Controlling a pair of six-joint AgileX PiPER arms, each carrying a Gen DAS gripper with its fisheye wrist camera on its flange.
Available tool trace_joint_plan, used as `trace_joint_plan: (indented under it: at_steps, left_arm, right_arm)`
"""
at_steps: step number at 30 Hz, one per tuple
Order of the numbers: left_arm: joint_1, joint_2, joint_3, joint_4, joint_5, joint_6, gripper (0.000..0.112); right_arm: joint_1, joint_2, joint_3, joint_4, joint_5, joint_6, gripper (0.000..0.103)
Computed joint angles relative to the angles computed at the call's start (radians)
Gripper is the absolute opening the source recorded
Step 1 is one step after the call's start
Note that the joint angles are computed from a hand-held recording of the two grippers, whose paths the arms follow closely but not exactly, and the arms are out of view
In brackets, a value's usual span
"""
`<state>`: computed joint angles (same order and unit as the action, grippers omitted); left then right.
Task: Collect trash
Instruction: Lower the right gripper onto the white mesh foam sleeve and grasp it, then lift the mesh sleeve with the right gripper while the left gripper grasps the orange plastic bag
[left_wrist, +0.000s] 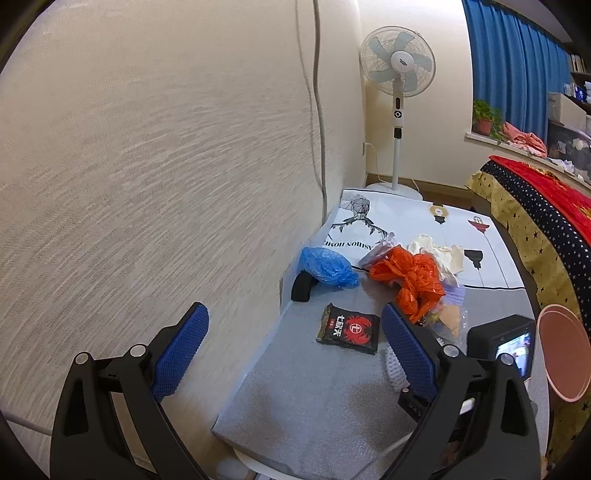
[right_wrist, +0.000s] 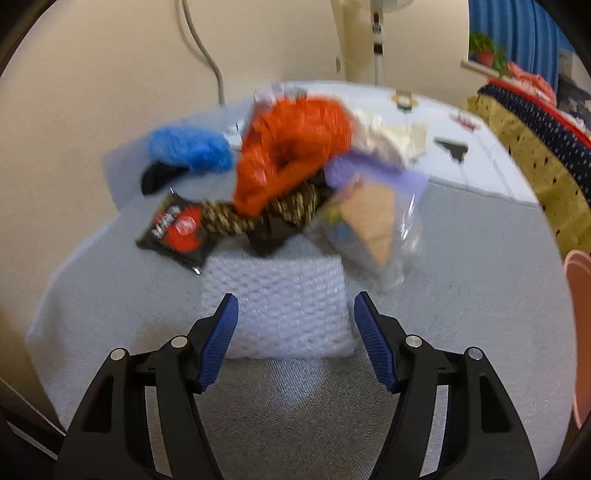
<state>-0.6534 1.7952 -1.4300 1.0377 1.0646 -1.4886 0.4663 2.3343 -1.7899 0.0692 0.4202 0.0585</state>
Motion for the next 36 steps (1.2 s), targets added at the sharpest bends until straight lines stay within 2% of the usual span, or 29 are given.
trace_joint_plan:
  at_steps: [1,3,5,6,9,11,14,19,22,24,25,27,30,31,32,34,36]
  left_arm:
    - [0.002,-0.002,0.001,-0.002,-0.002,-0.004,0.091]
    - [0.008,-0.007,0.007,-0.004,-0.007,-0.015,0.091]
    - [0.01,-0.008,0.006,-0.008,-0.006,-0.015,0.091]
    - [0.01,-0.007,0.005,-0.009,-0.006,-0.015,0.091]
    - [0.007,0.0,-0.003,-0.008,0.003,-0.01,0.091]
    - [0.005,0.004,-0.007,-0.005,0.009,-0.013,0.091]
    - [0.005,0.012,-0.016,0.001,0.013,-0.019,0.091]
    - [-0.004,0.019,-0.016,0.028,-0.003,-0.047,0.091]
    - [-0.001,0.032,-0.036,0.008,-0.053,-0.02,0.091]
    - [0.023,0.048,-0.07,-0.069,-0.141,0.049,0.091]
    - [0.029,0.058,-0.088,-0.09,-0.164,0.067,0.091]
    - [0.042,0.109,-0.162,-0.116,-0.215,0.109,0.091]
    - [0.073,0.208,-0.273,-0.149,-0.322,0.16,0.092]
    - [0.097,0.256,-0.319,-0.202,-0.393,0.209,0.092]
    - [0.116,0.308,-0.375,-0.273,-0.425,0.276,0.092]
    - [0.129,0.427,-0.525,-0.377,-0.395,0.387,0.092]
    - [0.128,0.511,-0.618,-0.345,-0.367,0.369,0.092]
  right_arm:
    - [0.0,-0.005,0.01,-0.001,-0.018,-0.001,0.059]
    - [0.007,-0.019,0.036,-0.02,-0.051,-0.001,0.031]
    - [0.012,-0.032,0.059,-0.028,-0.077,-0.004,0.009]
    - [0.012,-0.041,0.075,-0.026,-0.095,-0.009,0.007]
    - [0.019,-0.094,0.159,-0.123,-0.183,0.066,0.006]
    - [0.02,-0.128,0.193,-0.173,-0.206,0.105,0.006]
    - [0.01,-0.196,0.243,-0.229,-0.229,0.143,0.006]
    - [-0.024,-0.368,0.343,-0.231,-0.227,0.068,0.006]
    - [-0.067,-0.494,0.399,-0.197,-0.205,-0.04,0.006]
    - [-0.106,-0.563,0.423,-0.13,-0.177,-0.148,0.006]
    - [-0.128,-0.598,0.435,-0.145,-0.159,-0.155,0.006]
    - [-0.177,-0.651,0.465,-0.089,-0.153,-0.242,0.006]
    - [-0.269,-0.689,0.526,0.026,-0.192,-0.358,0.006]
    - [-0.301,-0.682,0.537,0.046,-0.198,-0.358,0.006]
    - [-0.335,-0.665,0.53,0.092,-0.184,-0.382,0.006]
    - [-0.39,-0.628,0.497,0.129,-0.14,-0.392,0.006]
    - [-0.435,-0.618,0.493,0.177,-0.138,-0.445,0.006]
